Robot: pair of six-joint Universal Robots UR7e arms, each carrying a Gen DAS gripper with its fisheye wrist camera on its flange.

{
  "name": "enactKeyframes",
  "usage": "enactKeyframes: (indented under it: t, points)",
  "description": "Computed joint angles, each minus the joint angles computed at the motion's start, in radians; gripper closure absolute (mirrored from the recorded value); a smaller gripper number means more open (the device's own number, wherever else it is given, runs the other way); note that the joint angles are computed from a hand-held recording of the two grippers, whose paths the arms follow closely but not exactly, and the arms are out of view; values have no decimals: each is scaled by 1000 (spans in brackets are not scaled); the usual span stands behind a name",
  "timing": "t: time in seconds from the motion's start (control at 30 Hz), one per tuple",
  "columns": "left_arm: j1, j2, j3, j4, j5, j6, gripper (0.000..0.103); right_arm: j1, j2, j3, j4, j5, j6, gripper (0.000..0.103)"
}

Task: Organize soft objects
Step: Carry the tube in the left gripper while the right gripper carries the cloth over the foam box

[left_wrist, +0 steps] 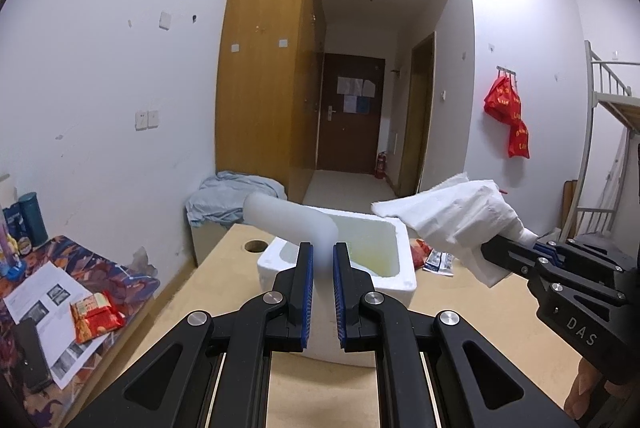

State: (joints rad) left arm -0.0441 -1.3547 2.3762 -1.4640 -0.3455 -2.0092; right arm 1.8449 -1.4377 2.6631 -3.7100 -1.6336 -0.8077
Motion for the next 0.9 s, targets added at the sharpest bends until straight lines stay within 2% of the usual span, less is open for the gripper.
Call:
enactKeyframes:
  t: [0.53, 0.67, 0.9]
  points:
    - [109, 31, 19, -291, 73, 272, 93, -28, 47, -66, 26, 7, 11, 91]
    - [138, 46, 28, -418, 99, 376, 93, -33, 62, -82, 33, 12, 8, 91]
    - [211, 112, 58, -812, 121, 687, 93, -27, 113, -127, 48, -3, 12, 91]
